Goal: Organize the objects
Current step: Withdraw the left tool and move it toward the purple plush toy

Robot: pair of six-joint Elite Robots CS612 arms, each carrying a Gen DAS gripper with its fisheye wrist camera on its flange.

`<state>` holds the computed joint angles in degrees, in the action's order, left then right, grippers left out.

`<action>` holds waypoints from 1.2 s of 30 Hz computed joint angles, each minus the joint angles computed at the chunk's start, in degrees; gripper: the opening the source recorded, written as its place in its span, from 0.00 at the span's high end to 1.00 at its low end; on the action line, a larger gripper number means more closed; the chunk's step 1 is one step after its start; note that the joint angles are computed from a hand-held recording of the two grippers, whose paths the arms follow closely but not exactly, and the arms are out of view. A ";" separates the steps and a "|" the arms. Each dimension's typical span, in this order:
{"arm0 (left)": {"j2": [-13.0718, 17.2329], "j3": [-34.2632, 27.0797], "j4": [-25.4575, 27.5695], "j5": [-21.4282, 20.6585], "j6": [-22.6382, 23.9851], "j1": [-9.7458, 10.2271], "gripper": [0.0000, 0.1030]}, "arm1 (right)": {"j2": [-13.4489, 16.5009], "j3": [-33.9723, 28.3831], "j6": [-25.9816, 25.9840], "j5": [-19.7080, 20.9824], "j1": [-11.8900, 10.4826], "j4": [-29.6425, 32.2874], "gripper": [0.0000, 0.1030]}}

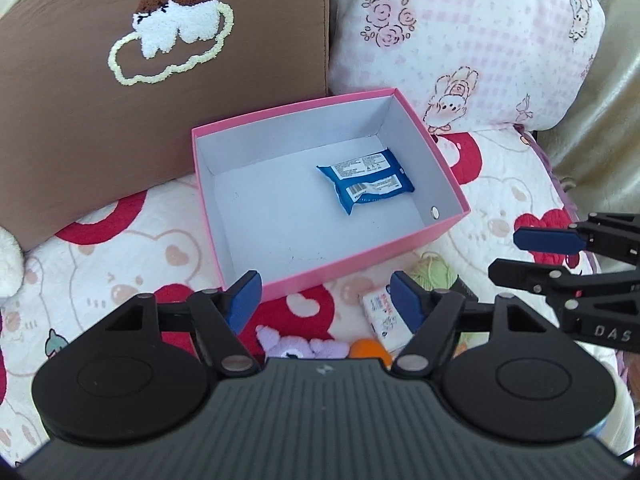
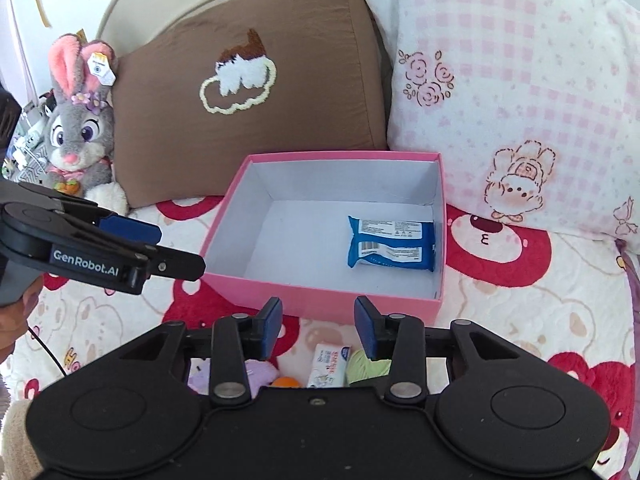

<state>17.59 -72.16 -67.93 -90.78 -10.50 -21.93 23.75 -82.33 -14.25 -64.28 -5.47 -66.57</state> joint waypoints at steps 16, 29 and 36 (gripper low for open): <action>3.30 -10.11 4.53 -2.88 1.14 -0.21 0.27 | 2.48 -8.48 -1.91 1.57 0.00 3.32 0.42; 6.11 -15.11 5.91 -4.85 0.19 -0.12 0.06 | 5.32 -13.74 -2.42 4.60 0.41 7.23 0.23; 8.67 -18.21 5.68 -3.94 2.27 -0.70 0.03 | 7.59 -16.30 -5.40 6.66 1.14 8.20 0.12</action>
<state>26.27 -90.37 -62.25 -94.72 -8.24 -22.63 31.34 -98.62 -19.65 -57.62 -4.34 -58.37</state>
